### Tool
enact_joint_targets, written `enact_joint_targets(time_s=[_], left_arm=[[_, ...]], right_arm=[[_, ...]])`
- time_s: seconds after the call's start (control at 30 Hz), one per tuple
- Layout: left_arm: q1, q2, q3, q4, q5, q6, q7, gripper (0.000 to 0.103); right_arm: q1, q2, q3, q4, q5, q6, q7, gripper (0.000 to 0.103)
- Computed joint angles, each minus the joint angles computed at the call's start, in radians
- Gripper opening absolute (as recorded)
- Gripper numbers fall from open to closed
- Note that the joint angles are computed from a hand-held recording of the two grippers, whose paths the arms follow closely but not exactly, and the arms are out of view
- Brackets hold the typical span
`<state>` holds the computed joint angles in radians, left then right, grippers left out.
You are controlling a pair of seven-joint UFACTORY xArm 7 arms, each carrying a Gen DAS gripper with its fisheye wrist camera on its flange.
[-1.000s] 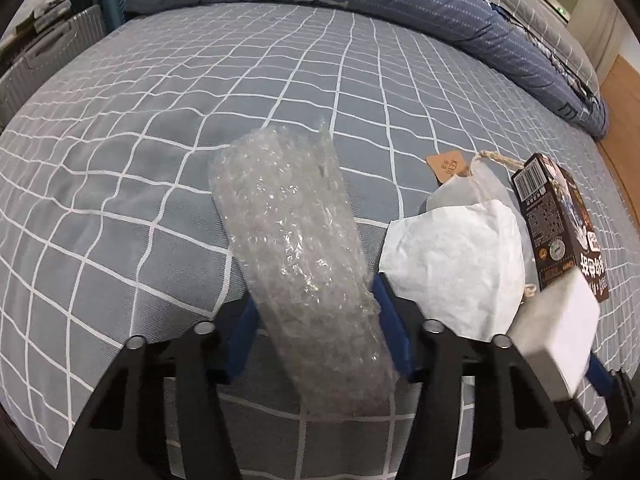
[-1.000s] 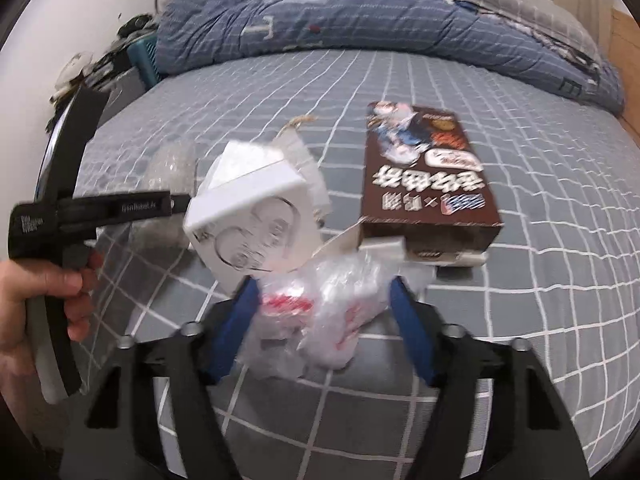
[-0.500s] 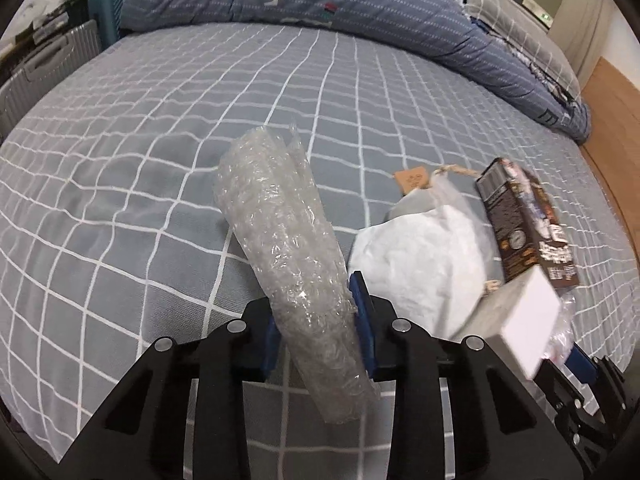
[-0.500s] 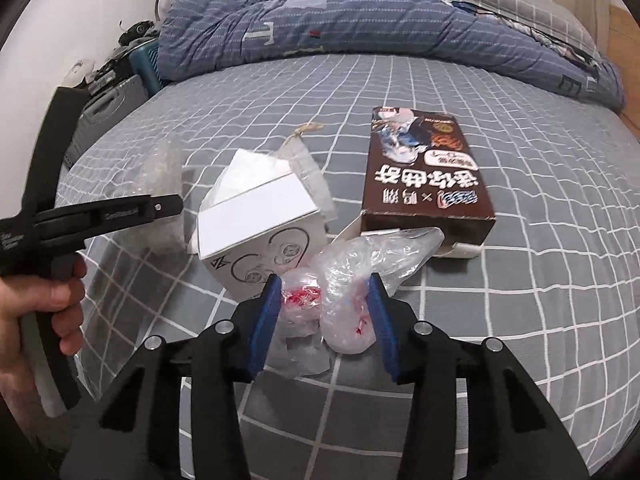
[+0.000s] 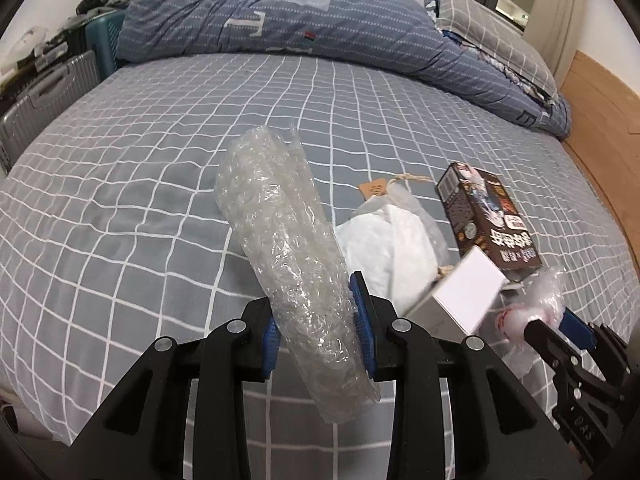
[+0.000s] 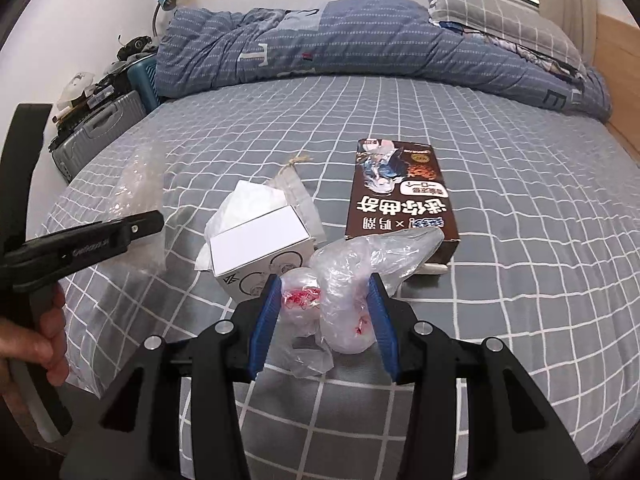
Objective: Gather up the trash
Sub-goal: 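Lift the bubble wrap and clear bag and carry both over the black bin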
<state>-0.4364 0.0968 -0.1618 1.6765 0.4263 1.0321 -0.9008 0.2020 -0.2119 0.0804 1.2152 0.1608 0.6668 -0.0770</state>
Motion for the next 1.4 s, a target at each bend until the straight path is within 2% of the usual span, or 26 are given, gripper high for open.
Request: enact_joint_targets(time_s=[0.5,0.93,1.4], left_arm=[[-0.015,-0.107,-0.056,-0.136,-0.004,-0.005,-0.018,0.031],[-0.019,-0.214,-0.120,-0.258,0.008,0.005,-0.090,0.031],[0.002,-0.333,-0.186,-0.358,-0.040,-0.023,-0.137,0.032]], right_arm=[[0.001,-0.120,-0.007,-0.095,0.004,-0.009,0.022,0.043],[0.010,-0.237,0.008,-0.188,-0.029,0.009,0.066,0.043],[0.027,-0.341,0.013,-0.251,-0.032,0.042,0.101,0.043]])
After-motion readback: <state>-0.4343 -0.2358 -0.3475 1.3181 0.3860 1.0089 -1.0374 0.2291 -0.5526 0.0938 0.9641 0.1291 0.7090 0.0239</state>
